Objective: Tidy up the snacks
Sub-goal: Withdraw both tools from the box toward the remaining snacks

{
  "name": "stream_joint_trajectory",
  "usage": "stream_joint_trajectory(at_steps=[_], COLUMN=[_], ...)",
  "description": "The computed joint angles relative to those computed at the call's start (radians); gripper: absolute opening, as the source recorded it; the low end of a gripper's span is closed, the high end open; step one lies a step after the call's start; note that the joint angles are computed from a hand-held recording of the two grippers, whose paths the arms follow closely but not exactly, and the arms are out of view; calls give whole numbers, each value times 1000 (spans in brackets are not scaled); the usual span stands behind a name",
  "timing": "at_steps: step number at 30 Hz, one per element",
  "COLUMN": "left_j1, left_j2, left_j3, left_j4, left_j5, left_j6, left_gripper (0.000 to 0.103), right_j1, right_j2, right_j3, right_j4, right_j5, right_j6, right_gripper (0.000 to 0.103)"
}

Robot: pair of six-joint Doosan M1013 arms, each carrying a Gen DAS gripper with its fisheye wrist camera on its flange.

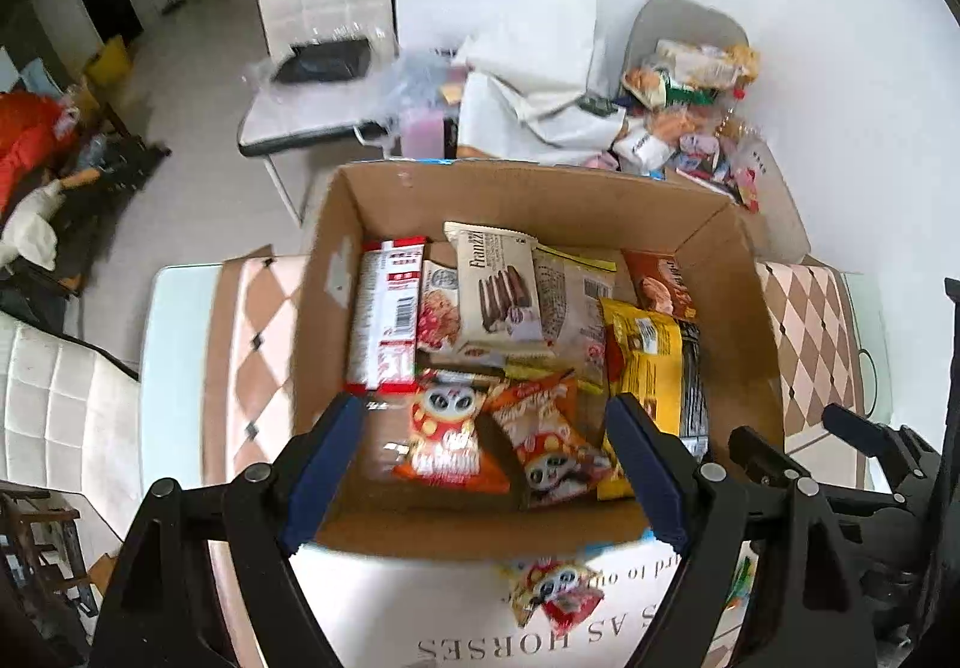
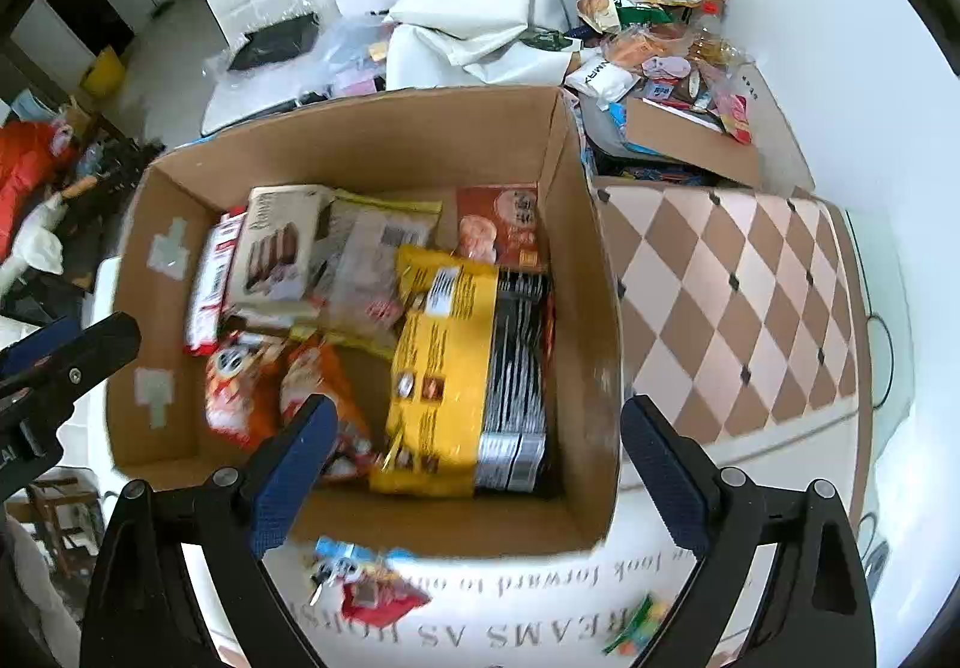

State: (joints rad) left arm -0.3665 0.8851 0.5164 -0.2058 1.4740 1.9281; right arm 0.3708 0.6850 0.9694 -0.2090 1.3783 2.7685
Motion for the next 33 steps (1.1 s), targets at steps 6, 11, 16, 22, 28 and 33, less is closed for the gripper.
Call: stream_joint_trajectory(at_steps=[6,11,16,22,28,33], left_j1=[20,40,57,69,81,83], left_j2=[-138,-230,-306,-370,-401,-400], left_j3=[214,333,422,494,527,553], left_j4=[-25,-55,-85,-96,-107,-46], left_j5=[-128,-207,-273,-317,-295,-209], left_j6=[37,62,96,140,138,90], left_gripper=[83,83,83,83,83,83], right_j1=[66,115,158,205,225,218], right_j2=[-34,-67,-96,-122,-147,-222], right_j3=[6,6,11,10,29,177], right_j4=[-114,-210,-268,-328,-314,-161], right_j5=[31,56,66,74,49,-104], right_j6=[58,104,142,164,191,271], right_gripper=[97,97,97,98,101,101])
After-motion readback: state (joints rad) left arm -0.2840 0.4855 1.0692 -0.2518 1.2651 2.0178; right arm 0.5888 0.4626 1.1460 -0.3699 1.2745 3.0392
